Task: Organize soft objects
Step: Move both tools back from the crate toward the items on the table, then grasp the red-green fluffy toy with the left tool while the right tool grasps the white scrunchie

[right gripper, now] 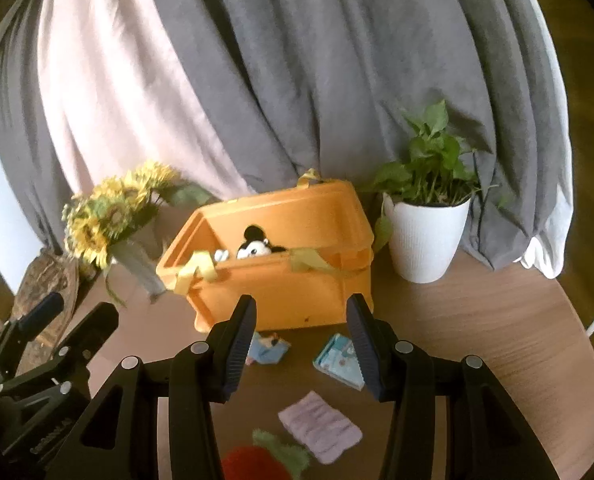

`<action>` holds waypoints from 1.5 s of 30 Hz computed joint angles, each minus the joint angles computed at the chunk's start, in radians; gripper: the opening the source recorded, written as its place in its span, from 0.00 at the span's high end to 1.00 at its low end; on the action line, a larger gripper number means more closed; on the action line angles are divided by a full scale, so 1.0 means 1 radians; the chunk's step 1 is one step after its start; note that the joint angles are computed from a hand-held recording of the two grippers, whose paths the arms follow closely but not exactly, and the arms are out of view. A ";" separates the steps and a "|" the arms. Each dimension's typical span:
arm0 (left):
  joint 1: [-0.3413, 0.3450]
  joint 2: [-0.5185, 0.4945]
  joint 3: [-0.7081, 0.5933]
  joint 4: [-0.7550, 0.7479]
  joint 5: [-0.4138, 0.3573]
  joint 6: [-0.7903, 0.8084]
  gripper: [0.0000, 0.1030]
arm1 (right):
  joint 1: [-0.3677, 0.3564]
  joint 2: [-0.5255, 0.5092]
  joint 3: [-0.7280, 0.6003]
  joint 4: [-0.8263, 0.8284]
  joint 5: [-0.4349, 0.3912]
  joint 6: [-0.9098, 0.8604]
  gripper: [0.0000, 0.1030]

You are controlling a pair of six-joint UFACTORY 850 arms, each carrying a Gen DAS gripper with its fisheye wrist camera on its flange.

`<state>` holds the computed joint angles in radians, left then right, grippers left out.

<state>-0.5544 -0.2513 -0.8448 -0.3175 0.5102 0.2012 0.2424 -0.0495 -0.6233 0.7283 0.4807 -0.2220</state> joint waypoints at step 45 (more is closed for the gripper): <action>-0.118 -0.194 0.089 -0.050 0.009 -0.133 0.16 | -0.141 -0.231 0.053 -0.894 -0.044 0.611 0.44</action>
<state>-0.6721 -0.4455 -0.7559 -0.3679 0.5188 0.0686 0.1011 -0.2803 -0.5700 -0.1658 0.4365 0.3890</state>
